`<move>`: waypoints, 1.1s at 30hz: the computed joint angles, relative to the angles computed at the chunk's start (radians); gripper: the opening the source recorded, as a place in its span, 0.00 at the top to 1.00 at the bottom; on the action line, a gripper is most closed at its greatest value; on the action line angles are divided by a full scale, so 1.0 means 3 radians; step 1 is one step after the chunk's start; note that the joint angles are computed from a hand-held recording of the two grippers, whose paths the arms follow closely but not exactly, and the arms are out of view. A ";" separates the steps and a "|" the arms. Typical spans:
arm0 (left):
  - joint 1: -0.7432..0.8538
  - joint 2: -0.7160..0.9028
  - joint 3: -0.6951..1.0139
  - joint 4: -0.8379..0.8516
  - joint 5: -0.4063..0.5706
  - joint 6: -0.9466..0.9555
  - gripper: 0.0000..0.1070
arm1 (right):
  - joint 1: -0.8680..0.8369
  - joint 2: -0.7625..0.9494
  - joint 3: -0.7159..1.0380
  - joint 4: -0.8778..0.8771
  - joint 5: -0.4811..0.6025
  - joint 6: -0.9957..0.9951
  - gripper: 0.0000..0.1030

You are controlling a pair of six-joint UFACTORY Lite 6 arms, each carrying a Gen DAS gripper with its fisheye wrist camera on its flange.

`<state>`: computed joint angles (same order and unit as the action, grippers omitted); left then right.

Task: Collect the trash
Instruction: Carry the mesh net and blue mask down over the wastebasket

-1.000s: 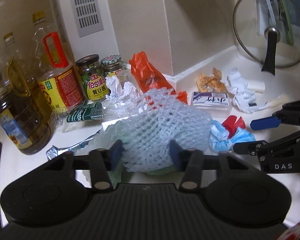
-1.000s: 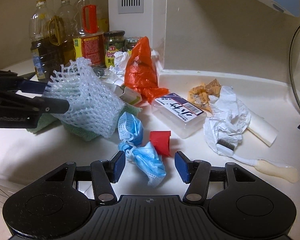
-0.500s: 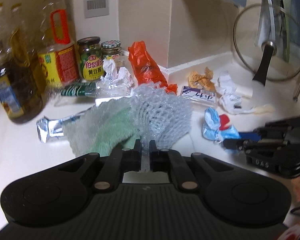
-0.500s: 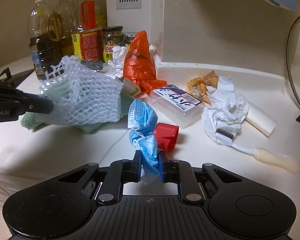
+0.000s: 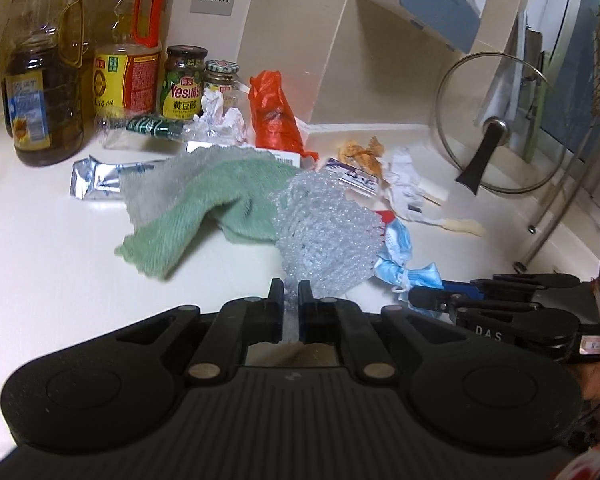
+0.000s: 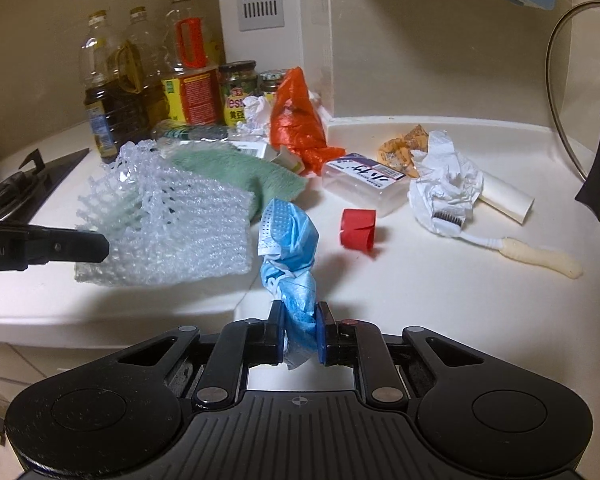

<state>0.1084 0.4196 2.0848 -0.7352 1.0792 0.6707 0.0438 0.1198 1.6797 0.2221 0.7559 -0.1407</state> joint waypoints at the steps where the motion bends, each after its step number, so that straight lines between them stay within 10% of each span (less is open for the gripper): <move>1: 0.0046 -0.0090 -0.0120 -0.0042 0.0028 0.0073 0.95 | 0.0029 -0.0055 -0.0037 -0.0023 0.0020 0.0045 0.85; 17: 0.0825 -0.1193 -0.1889 0.0017 0.0379 0.1050 0.95 | 0.1124 -0.0884 -0.0973 -0.0654 0.0124 0.0831 0.85; 33: 0.0836 -0.1213 -0.2691 0.0375 0.0067 0.1304 0.95 | 0.1609 -0.1075 -0.2038 -0.1099 -0.0080 0.1465 0.85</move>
<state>0.3592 0.0556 1.2776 -0.6227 1.0992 1.0618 0.5267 -0.2028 1.0683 -0.1075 0.7319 0.2988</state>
